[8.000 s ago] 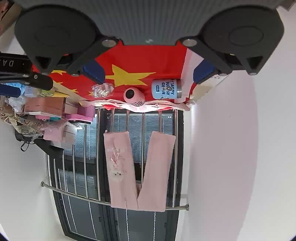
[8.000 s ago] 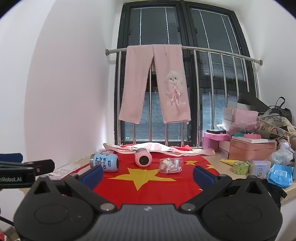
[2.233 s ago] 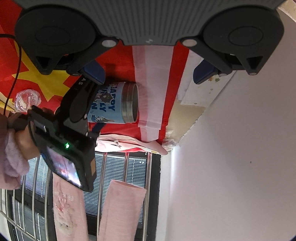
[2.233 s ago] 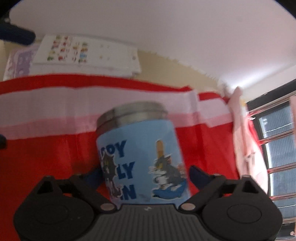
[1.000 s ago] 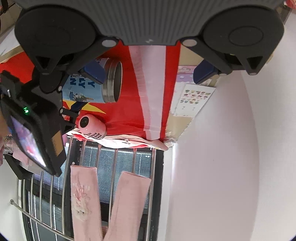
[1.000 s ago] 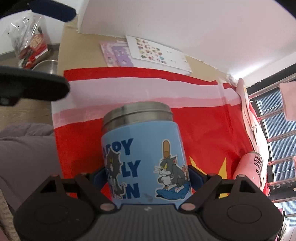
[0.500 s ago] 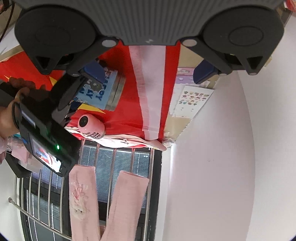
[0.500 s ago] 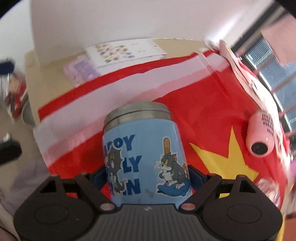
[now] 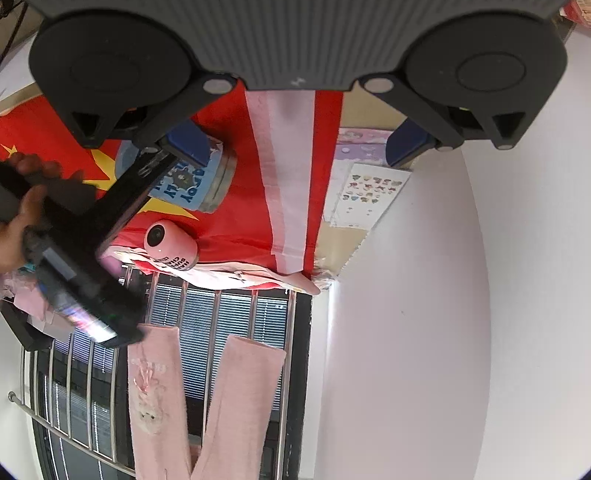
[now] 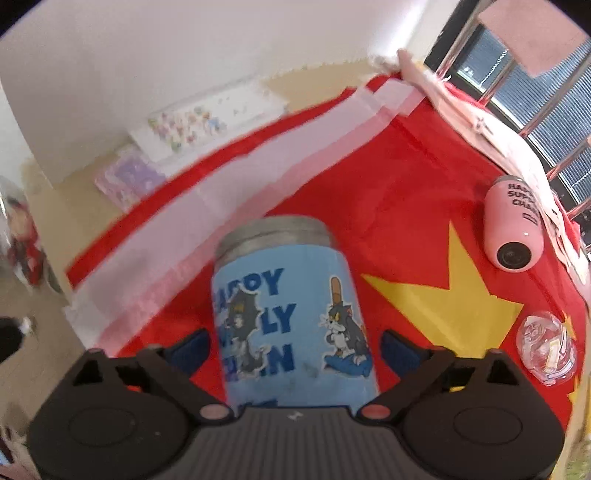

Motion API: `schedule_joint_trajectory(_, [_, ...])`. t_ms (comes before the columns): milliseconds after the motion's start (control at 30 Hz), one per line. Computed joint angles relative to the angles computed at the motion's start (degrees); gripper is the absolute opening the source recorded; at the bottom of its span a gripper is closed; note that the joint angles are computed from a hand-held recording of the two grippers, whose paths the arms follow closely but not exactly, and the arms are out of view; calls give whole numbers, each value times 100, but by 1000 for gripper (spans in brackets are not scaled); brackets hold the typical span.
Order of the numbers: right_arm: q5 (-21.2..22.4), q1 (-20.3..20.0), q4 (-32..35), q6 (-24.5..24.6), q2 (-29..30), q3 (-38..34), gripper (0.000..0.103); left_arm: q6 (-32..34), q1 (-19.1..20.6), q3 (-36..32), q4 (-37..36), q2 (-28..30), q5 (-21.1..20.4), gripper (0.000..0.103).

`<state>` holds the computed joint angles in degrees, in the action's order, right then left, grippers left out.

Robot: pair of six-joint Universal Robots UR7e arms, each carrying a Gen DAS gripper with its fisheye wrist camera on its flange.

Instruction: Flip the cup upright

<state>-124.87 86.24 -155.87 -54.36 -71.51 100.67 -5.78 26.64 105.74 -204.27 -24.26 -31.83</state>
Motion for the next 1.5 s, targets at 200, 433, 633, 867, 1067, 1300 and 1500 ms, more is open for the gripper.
schedule_joint_trajectory(200, [990, -360, 228, -179, -844, 386, 103, -189, -83, -150, 528, -31, 162, 103])
schedule_joint_trajectory(433, [2472, -1200, 414, -565, -1820, 852, 103, -474, -264, -791, 1508, 200, 141, 103])
schedule_joint_trajectory(633, [3676, -2017, 377, -703, -2236, 922, 103, -926, -384, -1705, 2503, 611, 66, 103])
schedule_joint_trajectory(867, [4656, -2760, 418, -665, -2181, 611, 103, -2463, -311, -3048, 4824, 1080, 175, 103])
schedule_joint_trajectory(1067, [4965, -3013, 220, -551, -1877, 357, 103, -4188, -103, -4284, 7289, 1443, 39, 103])
schedule_joint_trajectory(1300, [5250, -3135, 206, -225, -1545, 68, 103, -5619, 92, -5668, 9440, 1983, 58, 103])
schedule_joint_trajectory(1500, [5368, -3183, 410, -76, -1338, -120, 103, -6717, 306, -6598, 10815, 2359, -65, 103])
